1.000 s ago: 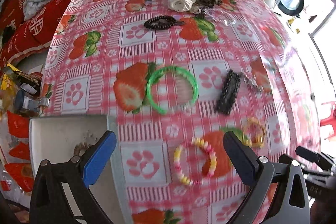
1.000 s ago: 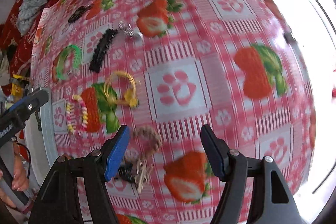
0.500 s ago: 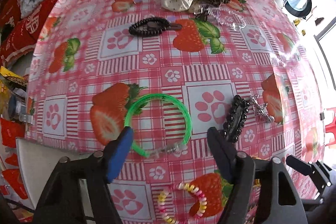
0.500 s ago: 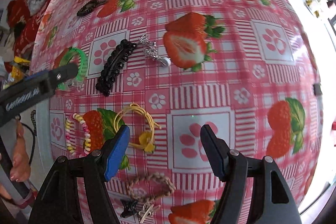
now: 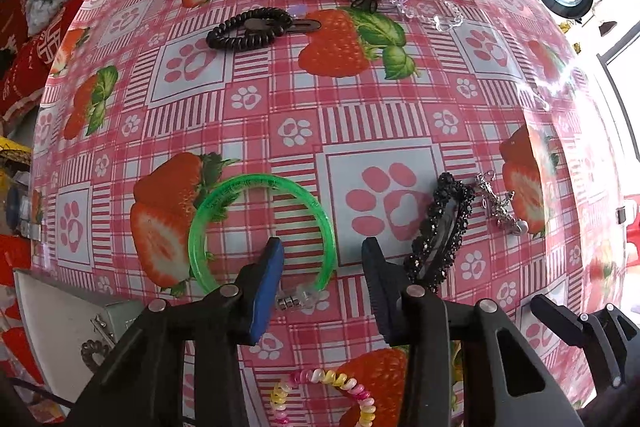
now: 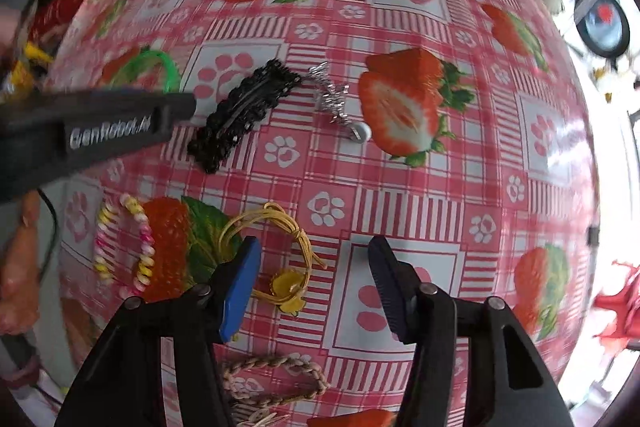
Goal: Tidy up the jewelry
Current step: 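Move the left tool to the green bangle while the right tool moves to the yellow hair tie, then grasp the green bangle with the left tool while the right tool grasps the yellow hair tie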
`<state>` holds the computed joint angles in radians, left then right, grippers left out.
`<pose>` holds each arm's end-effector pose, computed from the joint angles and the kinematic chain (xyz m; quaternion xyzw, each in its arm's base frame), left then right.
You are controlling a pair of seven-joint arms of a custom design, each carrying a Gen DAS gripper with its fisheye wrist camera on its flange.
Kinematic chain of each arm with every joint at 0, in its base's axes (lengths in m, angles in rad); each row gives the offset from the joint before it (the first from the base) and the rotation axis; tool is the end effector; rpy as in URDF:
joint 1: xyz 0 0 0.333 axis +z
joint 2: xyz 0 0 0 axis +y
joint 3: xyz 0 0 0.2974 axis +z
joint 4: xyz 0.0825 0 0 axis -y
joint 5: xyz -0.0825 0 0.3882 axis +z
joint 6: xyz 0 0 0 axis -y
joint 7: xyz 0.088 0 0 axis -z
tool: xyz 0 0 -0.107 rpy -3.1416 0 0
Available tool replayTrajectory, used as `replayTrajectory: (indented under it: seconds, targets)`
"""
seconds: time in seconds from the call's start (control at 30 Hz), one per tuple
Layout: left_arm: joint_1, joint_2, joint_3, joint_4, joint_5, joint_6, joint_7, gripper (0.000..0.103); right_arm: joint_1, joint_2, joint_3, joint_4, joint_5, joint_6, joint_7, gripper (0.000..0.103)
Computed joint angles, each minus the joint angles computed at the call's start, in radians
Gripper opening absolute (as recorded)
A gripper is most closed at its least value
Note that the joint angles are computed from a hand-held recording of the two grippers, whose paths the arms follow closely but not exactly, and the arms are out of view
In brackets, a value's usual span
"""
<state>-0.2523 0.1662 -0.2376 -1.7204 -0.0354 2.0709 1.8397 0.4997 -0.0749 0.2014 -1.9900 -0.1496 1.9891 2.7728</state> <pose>0.5593 -0.2914 0.4843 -0.4025 0.9099 -0.0957 0.0311 0.4245 0.3488 0.4821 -0.5317 0.8427 -0.0698 0.0481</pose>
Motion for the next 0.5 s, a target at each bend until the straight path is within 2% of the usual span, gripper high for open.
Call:
replayTrajectory:
  seconds: [0.13, 0.23, 0.3, 0.33, 0.43, 0.5]
  targets:
    - [-0.004, -0.002, -0.002, -0.006, 0.008, 0.014, 0.011, 0.015, 0.009, 0.023, 0.005, 0.029, -0.028, -0.017, -0.016, 0.052]
    - [-0.001, -0.008, -0.001, -0.008, -0.006, 0.009, 0.01, 0.013, 0.012, 0.029, 0.002, 0.037, -0.022, -0.008, -0.026, 0.031]
    - [0.002, -0.026, -0.001, -0.026, -0.01, 0.028, 0.023, 0.012, 0.013, 0.029, 0.002, 0.038, -0.02, -0.006, -0.024, 0.01]
    - [0.006, -0.043, 0.0, -0.042, -0.017, 0.038, 0.039, 0.012, 0.014, 0.028, 0.001, 0.036, -0.017, -0.001, -0.018, 0.006]
    - [0.013, -0.084, 0.003, -0.079, -0.039, 0.065, 0.072, 0.012, 0.009, -0.016, -0.002, -0.016, 0.0, 0.034, 0.01, 0.004]
    - [0.015, -0.112, 0.004, -0.1, -0.057, 0.083, 0.089, 0.012, 0.002, -0.064, -0.003, -0.073, 0.015, 0.089, 0.034, 0.003]
